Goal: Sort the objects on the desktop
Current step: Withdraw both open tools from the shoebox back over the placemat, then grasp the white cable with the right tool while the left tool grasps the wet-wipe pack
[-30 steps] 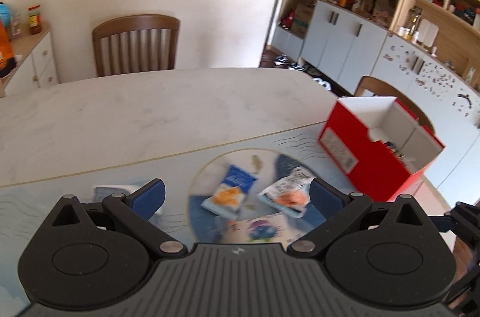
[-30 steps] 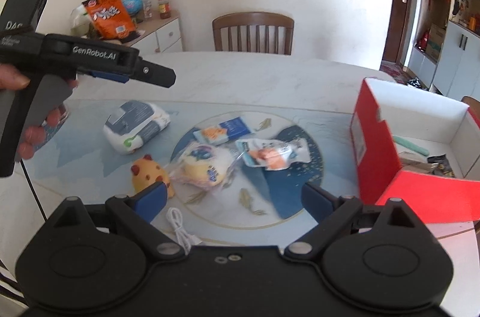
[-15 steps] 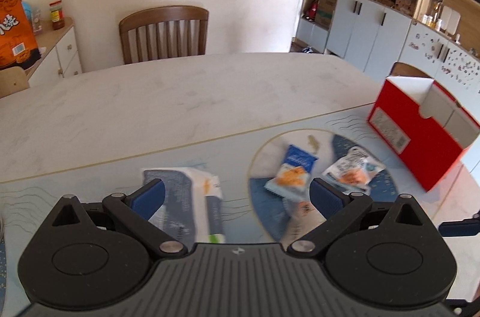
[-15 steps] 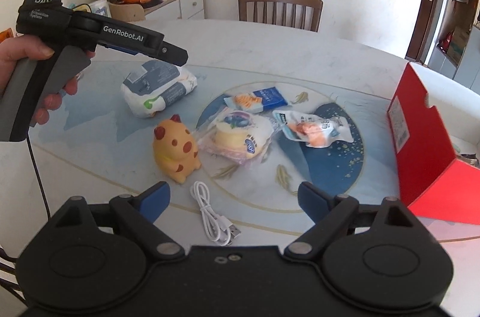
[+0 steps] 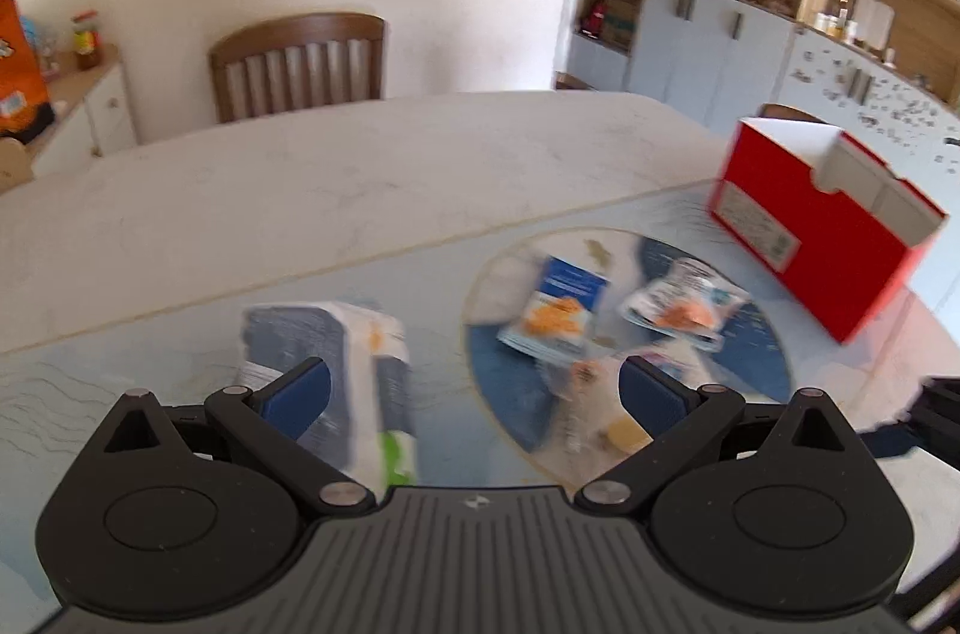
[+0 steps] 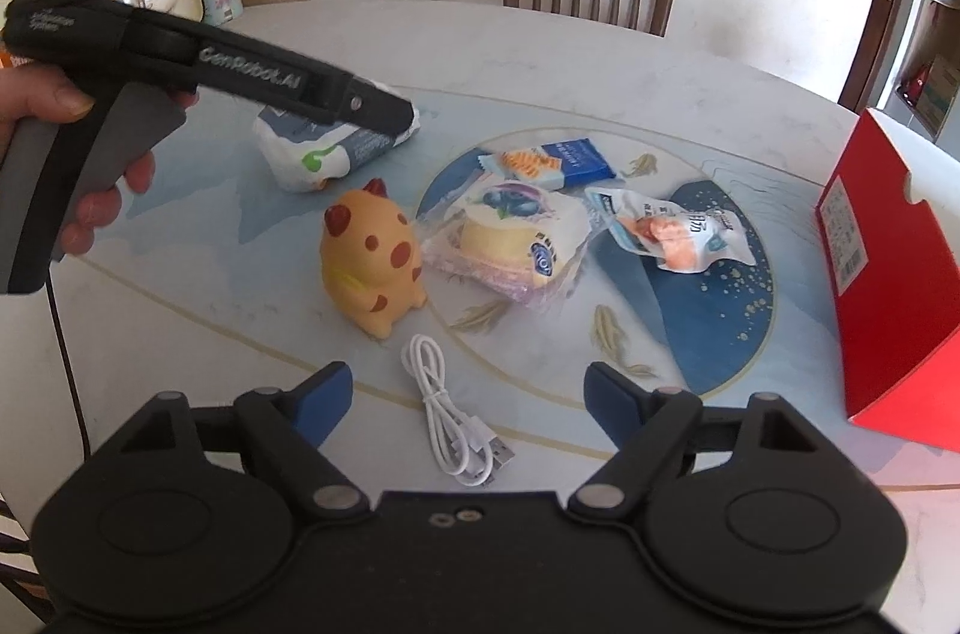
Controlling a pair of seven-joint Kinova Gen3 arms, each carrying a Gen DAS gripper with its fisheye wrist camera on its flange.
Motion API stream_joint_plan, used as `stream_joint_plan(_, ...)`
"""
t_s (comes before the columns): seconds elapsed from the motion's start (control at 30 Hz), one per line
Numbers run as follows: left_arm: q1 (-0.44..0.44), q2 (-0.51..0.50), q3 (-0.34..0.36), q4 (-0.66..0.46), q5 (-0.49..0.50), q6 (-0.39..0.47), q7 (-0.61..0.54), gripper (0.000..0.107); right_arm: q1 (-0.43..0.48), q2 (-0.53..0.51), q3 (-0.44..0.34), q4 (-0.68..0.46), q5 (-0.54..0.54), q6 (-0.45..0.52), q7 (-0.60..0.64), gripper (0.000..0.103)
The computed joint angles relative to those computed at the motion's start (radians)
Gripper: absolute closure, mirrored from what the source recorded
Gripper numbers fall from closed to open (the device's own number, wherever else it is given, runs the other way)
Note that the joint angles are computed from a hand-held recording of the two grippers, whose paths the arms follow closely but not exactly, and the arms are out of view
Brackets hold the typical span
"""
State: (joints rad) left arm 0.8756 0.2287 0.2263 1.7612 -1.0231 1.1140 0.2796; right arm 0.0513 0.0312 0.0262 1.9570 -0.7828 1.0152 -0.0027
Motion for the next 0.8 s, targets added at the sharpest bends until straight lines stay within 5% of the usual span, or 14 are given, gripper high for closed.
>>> stream_joint_plan(0.37,-0.059,0.023,-0.024,0.024,0.041,0.01,-0.08,0.005,-0.017,0.022,-0.018,0.006,0.009,-0.024,0.002,0.02)
stream_joint_plan(0.6,0.0,0.076,-0.052,0.016,0.001,0.134,-0.004,0.005,-0.022,0.04,-0.033,0.007,0.019,-0.032,-0.001,0.021)
stream_joint_plan(0.8,-0.037,0.059,-0.04,0.046,0.033,0.074,-0.014,0.005,-0.022,0.046,-0.04,0.008,0.027,-0.031,0.008,0.023)
